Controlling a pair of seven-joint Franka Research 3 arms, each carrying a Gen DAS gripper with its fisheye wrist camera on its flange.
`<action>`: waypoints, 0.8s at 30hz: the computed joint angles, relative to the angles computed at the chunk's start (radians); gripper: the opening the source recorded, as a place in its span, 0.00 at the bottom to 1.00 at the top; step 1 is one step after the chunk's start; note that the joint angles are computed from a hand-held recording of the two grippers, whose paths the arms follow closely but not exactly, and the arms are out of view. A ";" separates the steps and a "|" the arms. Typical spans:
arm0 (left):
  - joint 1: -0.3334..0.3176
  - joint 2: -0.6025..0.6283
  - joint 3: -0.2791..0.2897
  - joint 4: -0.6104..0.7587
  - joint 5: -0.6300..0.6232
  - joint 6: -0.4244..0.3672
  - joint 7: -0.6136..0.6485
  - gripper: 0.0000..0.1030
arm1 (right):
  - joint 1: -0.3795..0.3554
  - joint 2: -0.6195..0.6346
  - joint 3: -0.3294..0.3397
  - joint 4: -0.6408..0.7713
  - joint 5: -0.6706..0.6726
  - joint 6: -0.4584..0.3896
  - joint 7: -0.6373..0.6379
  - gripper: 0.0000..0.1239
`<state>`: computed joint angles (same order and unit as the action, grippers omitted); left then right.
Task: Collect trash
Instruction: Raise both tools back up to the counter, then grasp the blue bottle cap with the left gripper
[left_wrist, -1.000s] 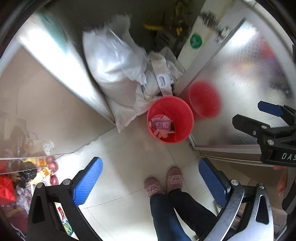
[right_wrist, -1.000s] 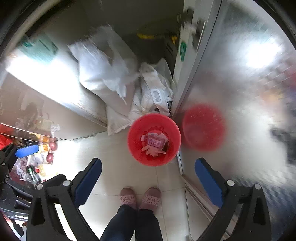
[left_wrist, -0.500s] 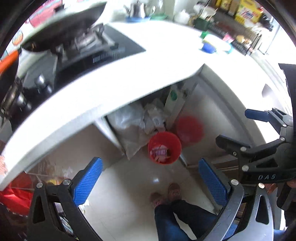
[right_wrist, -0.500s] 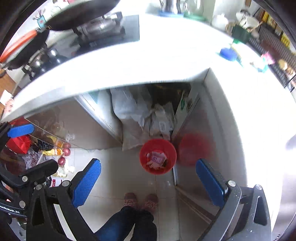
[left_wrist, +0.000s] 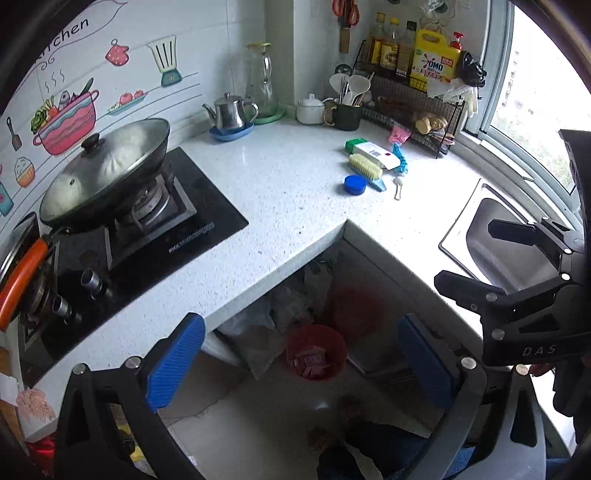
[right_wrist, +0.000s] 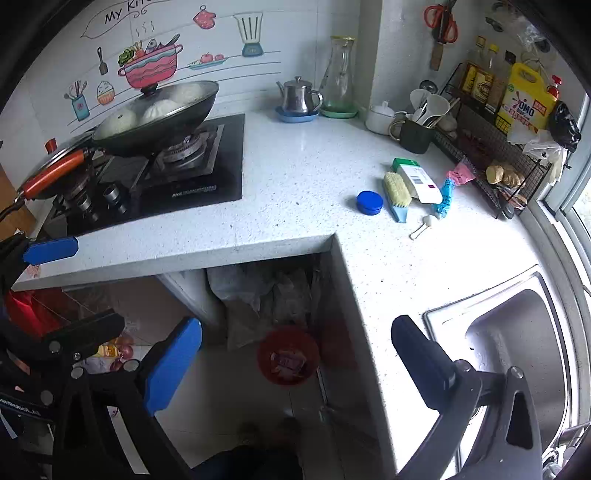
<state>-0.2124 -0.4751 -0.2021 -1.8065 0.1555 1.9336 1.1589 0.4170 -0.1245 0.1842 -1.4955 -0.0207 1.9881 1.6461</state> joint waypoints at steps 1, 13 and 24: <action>0.001 0.016 -0.002 0.021 0.004 0.002 0.003 1.00 | -0.004 -0.008 -0.004 -0.010 0.002 0.031 0.012 0.83; 0.000 0.276 -0.013 0.291 -0.008 0.002 0.056 1.00 | -0.027 0.115 -0.031 0.178 -0.090 -0.007 -0.024 0.83; -0.046 0.743 -0.019 0.848 0.033 -0.166 0.128 1.00 | -0.036 0.362 -0.117 0.490 -0.059 -0.128 -0.105 0.83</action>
